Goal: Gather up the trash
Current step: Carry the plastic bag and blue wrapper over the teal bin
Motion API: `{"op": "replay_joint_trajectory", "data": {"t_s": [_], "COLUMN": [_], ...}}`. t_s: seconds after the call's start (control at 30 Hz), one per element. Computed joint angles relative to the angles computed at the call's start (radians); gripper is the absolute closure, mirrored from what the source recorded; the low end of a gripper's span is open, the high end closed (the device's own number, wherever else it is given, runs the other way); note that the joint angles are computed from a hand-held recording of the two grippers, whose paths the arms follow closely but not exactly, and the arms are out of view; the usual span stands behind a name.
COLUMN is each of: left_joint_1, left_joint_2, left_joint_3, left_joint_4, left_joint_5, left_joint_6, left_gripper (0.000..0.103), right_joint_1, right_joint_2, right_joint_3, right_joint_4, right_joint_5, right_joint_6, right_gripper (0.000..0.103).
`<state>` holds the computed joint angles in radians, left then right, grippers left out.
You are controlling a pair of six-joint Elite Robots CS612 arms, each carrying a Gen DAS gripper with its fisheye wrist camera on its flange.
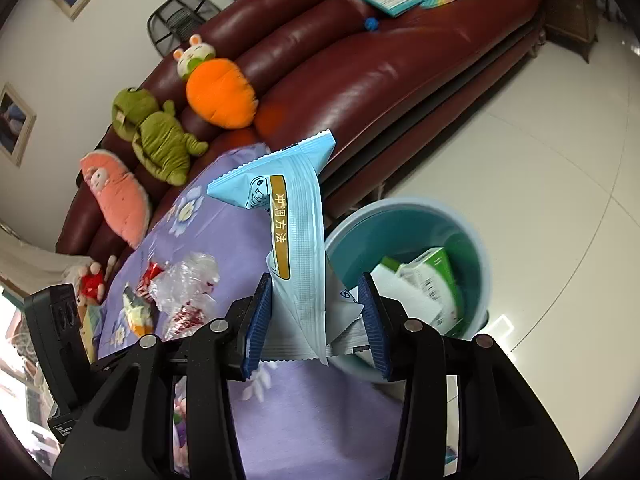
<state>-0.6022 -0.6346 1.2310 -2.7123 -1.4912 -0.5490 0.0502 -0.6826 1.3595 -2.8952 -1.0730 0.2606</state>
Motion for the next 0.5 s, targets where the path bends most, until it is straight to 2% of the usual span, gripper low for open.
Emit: {"op": "replay_joint_trajectory", "data": {"t_s": [0.43,0.5], "left_joint_1": [-0.012,-0.012], "left_joint_2": [0.111,0.127], "left_joint_3": [-0.194,-0.223], "left_joint_4": [0.16,0.183], "left_joint_5": [-0.054,-0.058], "left_joint_6": [0.062,0.063], "left_gripper": [0.076,0.072], "right_joint_1": [-0.035,-0.039], "right_joint_2": [0.024,0.028], "right_joint_3": [-0.01,-0.013], "right_joint_4": [0.02,0.025], "right_joint_5": [0.017,0.013], "right_joint_6": [0.04,0.043], "right_gripper": [0.061,0.061]}}
